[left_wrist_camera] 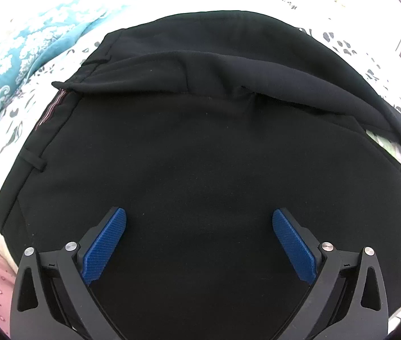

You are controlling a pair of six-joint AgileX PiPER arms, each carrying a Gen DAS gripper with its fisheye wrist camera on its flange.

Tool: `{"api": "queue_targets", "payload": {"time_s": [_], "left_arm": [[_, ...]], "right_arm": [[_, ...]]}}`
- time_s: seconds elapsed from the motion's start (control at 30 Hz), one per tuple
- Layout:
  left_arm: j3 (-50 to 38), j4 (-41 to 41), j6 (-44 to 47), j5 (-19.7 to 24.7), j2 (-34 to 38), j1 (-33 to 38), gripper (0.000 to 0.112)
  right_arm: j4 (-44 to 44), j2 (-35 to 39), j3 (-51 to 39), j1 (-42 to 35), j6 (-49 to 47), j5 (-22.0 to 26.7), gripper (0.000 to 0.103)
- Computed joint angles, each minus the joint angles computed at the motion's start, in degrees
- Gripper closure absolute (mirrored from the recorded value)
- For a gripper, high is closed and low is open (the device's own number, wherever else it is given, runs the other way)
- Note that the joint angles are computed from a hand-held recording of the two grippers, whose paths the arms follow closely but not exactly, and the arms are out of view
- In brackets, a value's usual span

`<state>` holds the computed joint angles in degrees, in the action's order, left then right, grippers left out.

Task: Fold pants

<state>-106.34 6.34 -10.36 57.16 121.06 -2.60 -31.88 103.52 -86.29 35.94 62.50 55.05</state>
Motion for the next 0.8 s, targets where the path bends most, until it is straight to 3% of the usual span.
{"api": "queue_targets", "payload": {"time_s": [0.8], "left_arm": [[0.4,0.7,-0.4,-0.9,0.1,-0.3,0.010]], "right_arm": [[-0.7,0.8,-0.6,0.8,-0.1,0.2,0.000]]}}
